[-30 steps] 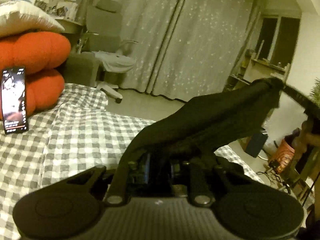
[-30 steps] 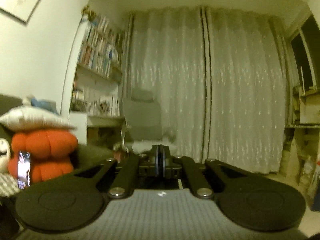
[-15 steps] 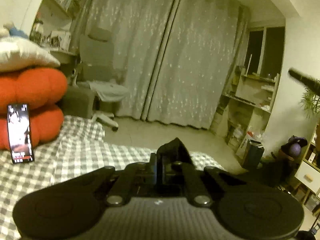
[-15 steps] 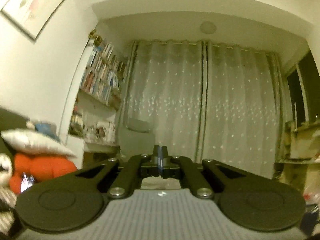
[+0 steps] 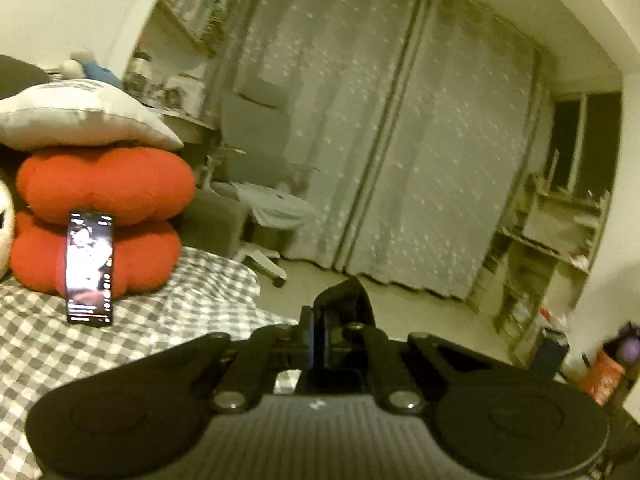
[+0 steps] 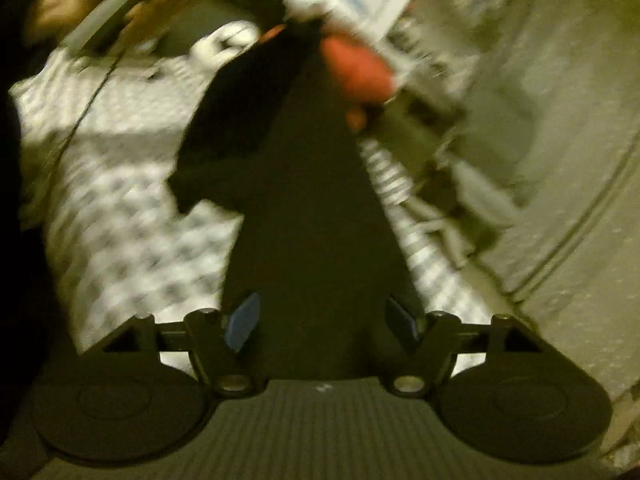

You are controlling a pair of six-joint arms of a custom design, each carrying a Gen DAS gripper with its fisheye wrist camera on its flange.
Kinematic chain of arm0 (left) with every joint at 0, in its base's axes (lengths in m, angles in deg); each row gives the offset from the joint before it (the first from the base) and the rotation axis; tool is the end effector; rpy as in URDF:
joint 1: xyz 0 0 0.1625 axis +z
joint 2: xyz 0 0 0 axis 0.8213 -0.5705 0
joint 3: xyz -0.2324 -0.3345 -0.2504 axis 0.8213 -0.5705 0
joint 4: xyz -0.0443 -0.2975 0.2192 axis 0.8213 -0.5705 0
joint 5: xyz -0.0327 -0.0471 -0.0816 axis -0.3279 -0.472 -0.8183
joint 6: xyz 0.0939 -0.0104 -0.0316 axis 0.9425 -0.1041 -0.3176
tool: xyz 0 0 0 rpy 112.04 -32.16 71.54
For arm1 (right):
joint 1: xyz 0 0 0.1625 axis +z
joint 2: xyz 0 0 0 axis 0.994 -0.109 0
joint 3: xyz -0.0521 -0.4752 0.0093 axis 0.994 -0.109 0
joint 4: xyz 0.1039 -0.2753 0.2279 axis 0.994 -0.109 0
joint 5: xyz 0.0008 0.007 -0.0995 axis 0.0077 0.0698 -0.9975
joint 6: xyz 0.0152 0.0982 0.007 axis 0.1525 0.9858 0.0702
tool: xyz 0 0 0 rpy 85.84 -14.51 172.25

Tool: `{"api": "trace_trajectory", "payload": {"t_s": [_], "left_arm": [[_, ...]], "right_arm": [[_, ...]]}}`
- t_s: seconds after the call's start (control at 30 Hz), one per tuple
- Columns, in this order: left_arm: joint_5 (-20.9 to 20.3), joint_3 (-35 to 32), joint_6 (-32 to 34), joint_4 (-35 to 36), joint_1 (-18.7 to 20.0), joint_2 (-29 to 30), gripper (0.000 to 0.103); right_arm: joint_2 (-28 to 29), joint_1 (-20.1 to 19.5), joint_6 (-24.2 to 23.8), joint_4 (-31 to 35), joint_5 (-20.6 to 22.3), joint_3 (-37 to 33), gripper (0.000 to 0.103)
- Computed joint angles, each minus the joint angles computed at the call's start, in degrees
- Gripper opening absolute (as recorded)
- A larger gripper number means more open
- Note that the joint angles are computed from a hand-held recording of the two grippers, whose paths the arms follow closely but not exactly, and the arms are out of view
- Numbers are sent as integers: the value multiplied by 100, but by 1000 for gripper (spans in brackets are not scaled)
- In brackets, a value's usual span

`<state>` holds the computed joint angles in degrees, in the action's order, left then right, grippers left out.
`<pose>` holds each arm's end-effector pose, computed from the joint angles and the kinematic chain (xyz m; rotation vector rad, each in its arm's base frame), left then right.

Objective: Fold clothes

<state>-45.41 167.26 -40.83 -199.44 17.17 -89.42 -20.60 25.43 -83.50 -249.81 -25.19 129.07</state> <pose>-0.0529 -0.6702 0.4027 0.7163 2.3429 -1.5940 0.3237 -0.6418 0.0293 1.4888 -1.8297 0.7342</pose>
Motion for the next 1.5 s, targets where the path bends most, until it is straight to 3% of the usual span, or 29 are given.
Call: {"api": "trace_trajectory", "payload": {"t_s": [0.13, 0.17, 0.23, 0.27, 0.3, 0.33, 0.5, 0.7, 0.93, 1.07, 1.27, 1.4, 1.5], "left_arm": [[60, -13, -114, -213, -19, 22, 4], [84, 12, -74, -306, -37, 28, 4], [118, 60, -18, -479, -64, 30, 4], [128, 81, -6, -558, -74, 26, 4], [132, 92, -13, -617, -80, 20, 4], [151, 115, 2, -697, -94, 1, 4], [210, 207, 62, -1109, -184, -106, 4], [424, 390, 403, -1745, -582, -271, 4], [121, 536, 972, -2336, -1096, -577, 4], [-139, 587, 1497, -2663, -1338, -770, 4], [-596, 475, 2314, -2996, -1626, -944, 4], [-559, 255, 2785, -3036, -1699, -808, 4], [-73, -267, 3755, -3320, -1633, -201, 5]], "right_arm": [[120, -10, 149, 923, -325, -164, 71], [172, -12, 147, 1101, -428, -222, 62], [318, 29, 76, 825, -694, -264, 50], [419, 44, 66, 616, -813, -362, 11], [523, 58, 50, 411, -932, -470, 0], [620, 72, 28, 197, -1033, -573, 0], [642, 131, -55, -1412, -666, -486, 0], [607, 406, -635, -3537, -390, -886, 0], [389, 707, -1152, -4881, 223, -985, 0], [295, 847, -1315, -5501, 662, -1107, 0], [247, 904, -1475, -5892, 1462, -1488, 0], [306, 842, -1404, -5720, 1555, -1845, 0], [492, 689, -1254, -5353, 1304, -2230, 0]]}}
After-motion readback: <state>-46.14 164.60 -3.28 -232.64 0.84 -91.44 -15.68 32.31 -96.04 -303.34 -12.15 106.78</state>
